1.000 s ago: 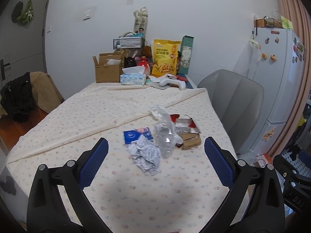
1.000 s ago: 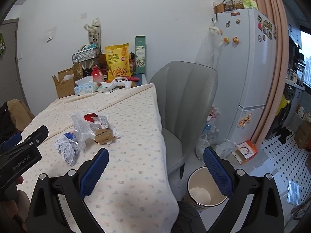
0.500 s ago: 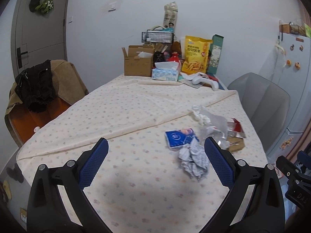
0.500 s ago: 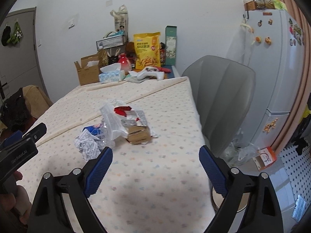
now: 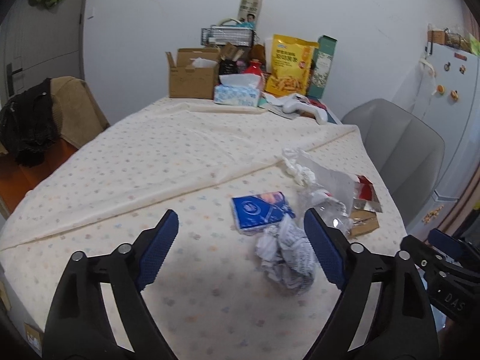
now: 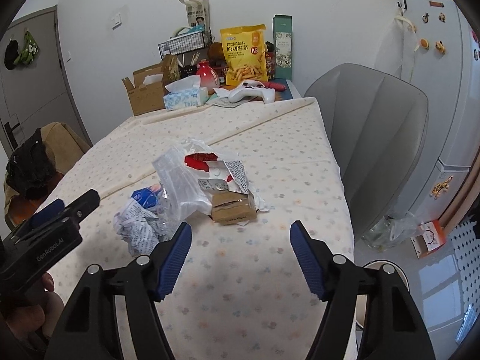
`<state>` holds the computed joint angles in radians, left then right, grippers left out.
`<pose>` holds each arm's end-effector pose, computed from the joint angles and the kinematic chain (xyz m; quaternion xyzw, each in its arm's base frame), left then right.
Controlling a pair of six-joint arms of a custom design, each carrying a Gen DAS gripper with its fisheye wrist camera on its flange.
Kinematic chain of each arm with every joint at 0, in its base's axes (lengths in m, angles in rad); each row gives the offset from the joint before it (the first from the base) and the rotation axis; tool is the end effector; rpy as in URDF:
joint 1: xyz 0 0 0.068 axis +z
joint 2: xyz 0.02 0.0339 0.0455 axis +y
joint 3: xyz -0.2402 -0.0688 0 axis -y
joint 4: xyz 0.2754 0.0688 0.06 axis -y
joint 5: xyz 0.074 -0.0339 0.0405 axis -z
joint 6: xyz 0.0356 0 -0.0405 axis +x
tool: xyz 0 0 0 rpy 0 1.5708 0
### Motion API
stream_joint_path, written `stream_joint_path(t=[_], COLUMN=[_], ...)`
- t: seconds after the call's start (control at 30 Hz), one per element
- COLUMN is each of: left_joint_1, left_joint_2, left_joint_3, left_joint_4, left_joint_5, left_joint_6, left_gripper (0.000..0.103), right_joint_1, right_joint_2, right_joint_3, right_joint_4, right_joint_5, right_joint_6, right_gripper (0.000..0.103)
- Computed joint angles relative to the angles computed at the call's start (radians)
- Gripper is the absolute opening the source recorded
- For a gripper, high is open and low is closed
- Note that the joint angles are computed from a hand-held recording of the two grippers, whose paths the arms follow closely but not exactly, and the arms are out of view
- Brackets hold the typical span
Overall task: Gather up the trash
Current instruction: 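Reach the left gripper to the crumpled paper and close on it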
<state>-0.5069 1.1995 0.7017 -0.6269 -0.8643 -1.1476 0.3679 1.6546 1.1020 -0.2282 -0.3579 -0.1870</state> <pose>0.2277 -0.0954 0.1709 -0.3668 0.8113 0.1286 0.4366 0.3522 0.1491 0.1838 -0.3147 0.8548 0.1978 0.3623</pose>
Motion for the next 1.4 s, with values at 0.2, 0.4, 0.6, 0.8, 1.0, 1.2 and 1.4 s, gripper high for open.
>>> stream_joint_path(t=[0.2, 0.4, 0.6, 0.8, 1.0, 1.2, 1.4], left_joint_1=[0.061, 0.074, 0.066, 0.057, 0.075, 0.081, 0.100], left_joint_2=[0.105, 0.115, 0.011, -0.125, -0.105, 0.025, 0.132], left_joint_3=[-0.001, -0.034, -0.082, -0.136, -0.146, -0.097, -0.068], left_joint_4=[0.162, 0.231, 0.177, 0.128, 0.194, 0.287, 0.366], left_joint_5=[0.125, 0.177, 0.146, 0.094, 0.121, 0.184, 0.284], left_joint_6=[0.083, 0.087, 0.040, 0.020, 0.029, 0.071, 0.107], left_gripper=[0.072, 0.025, 0.001, 0.001, 0.058, 0.061, 0.023], right_joint_1=[-0.003, 0.001, 0.030, 0.085, 0.080, 0.022, -0.005], right_joint_2=[0.051, 0.054, 0.035, 0.010, -0.010, 0.016, 0.030], right_joint_3=[0.022, 0.002, -0.007, -0.026, -0.042, -0.021, -0.004], right_joint_4=[-0.004, 0.012, 0.002, 0.013, 0.021, 0.009, 0.010], right_joint_5=[0.017, 0.030, 0.018, 0.030, 0.048, 0.062, 0.062], right_joint_6=[-0.020, -0.030, -0.018, -0.007, -0.014, -0.024, -0.031], right_gripper=[0.069, 0.075, 0.075, 0.075, 0.075, 0.075, 0.075])
